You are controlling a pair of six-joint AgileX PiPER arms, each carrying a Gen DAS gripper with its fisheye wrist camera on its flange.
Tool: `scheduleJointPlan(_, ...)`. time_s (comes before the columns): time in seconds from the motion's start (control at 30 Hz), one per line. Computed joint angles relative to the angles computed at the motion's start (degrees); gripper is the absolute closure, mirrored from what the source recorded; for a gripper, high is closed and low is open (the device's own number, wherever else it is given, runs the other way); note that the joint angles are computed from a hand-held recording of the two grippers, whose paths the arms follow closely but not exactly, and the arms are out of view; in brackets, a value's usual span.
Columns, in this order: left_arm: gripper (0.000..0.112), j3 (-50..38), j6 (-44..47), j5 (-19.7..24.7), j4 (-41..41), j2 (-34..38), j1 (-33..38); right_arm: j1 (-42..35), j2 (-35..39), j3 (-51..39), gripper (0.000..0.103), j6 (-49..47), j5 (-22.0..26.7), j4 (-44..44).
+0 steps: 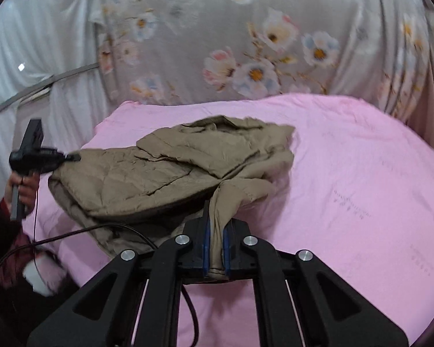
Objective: Fold large clothes
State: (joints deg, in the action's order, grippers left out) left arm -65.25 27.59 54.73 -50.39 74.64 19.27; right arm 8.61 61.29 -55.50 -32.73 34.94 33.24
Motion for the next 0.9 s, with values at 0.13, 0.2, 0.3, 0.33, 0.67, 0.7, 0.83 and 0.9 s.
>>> scheduleJointPlan(0.13,0.109,4.00,2.14,8.62,-2.98,-12.93,8.15,3.65,-11.16,1.99,0.098,14.05,3.75,-9.90)
scheduleJointPlan(0.2,0.109,3.09,0.77,7.36,-2.53,-14.97,6.82,4.84,-12.26,2.26,0.098,18.61,0.27,-10.62)
scheduleJointPlan(0.3,0.109,-1.75,-4.18,-0.85,2.67,-12.60,-1.20,1.34,-8.61,-0.40,0.098,15.62,-4.88,-4.21)
scheduleJointPlan(0.33,0.109,-3.60,-5.81,-3.01,4.13,-10.83,-2.87,-0.01,-6.01,-2.05,0.098,12.95,-6.46,-0.32)
scheduleJointPlan(0.67,0.108,-23.99,-31.58,-18.28,32.16,14.47,-14.91,2.83,30.86,-33.85,0.097,25.32,-14.88,-4.41)
scheduleJointPlan(0.7,0.108,-26.68,-34.41,-17.86,34.77,18.18,-15.02,3.36,35.12,-38.26,0.097,29.11,-13.69,-8.15)
scheduleJointPlan(0.83,0.107,-38.72,-40.62,-12.75,39.31,33.27,-14.71,4.35,50.28,-54.10,0.096,41.05,-6.76,-18.70)
scheduleJointPlan(0.9,0.105,-44.90,-42.43,-9.40,41.38,40.13,-15.08,4.20,56.34,-60.13,0.093,44.36,-3.85,-19.94)
